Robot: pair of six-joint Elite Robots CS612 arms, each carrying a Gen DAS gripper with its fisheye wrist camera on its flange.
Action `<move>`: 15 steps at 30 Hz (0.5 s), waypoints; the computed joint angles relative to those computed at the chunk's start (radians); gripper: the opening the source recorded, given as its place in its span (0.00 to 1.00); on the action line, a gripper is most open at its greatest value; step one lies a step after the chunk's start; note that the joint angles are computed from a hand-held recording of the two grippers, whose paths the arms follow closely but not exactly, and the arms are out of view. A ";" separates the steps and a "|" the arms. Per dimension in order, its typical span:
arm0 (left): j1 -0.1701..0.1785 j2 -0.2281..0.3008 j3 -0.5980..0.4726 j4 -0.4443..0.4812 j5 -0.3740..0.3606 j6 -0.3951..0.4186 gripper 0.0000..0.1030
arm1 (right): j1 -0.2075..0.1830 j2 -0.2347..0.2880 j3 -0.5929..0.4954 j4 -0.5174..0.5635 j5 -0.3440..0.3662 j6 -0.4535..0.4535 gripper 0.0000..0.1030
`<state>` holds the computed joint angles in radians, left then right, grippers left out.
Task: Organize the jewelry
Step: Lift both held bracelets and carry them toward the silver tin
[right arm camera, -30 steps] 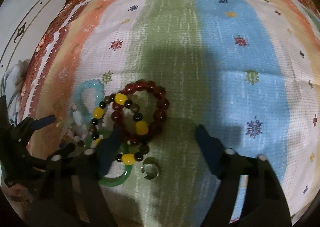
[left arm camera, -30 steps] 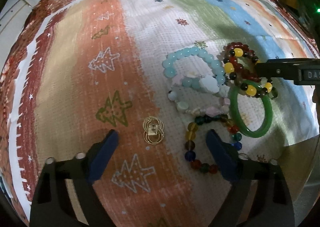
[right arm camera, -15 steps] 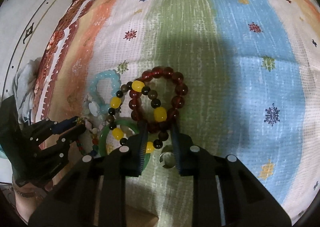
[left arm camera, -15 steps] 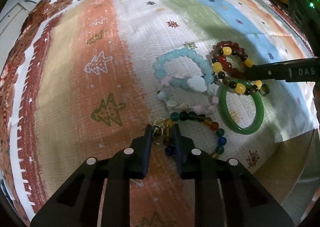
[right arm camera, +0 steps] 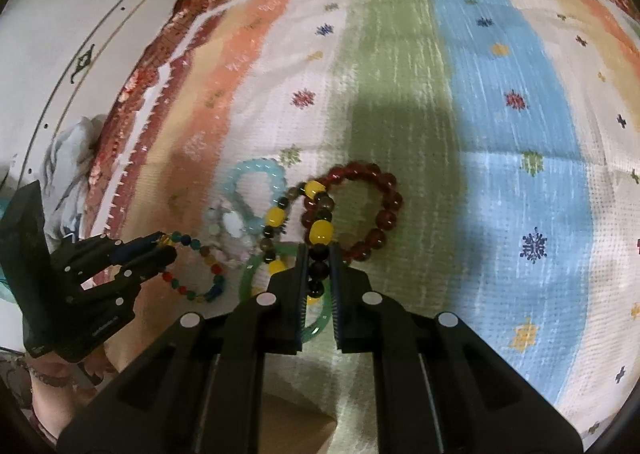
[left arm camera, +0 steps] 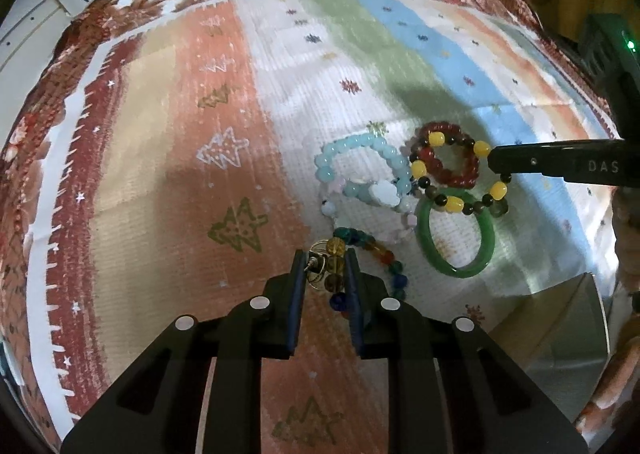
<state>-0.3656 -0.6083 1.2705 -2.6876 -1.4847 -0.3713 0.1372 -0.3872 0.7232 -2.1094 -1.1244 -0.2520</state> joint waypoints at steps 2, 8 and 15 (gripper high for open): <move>0.003 -0.006 0.010 -0.015 -0.003 -0.010 0.18 | 0.000 -0.012 0.017 -0.018 0.010 -0.003 0.11; 0.001 -0.021 0.033 -0.060 0.003 -0.009 0.17 | 0.003 -0.039 0.060 -0.070 0.000 -0.021 0.11; -0.015 -0.042 0.065 -0.121 0.035 0.032 0.17 | 0.001 -0.076 0.120 -0.169 -0.015 -0.029 0.11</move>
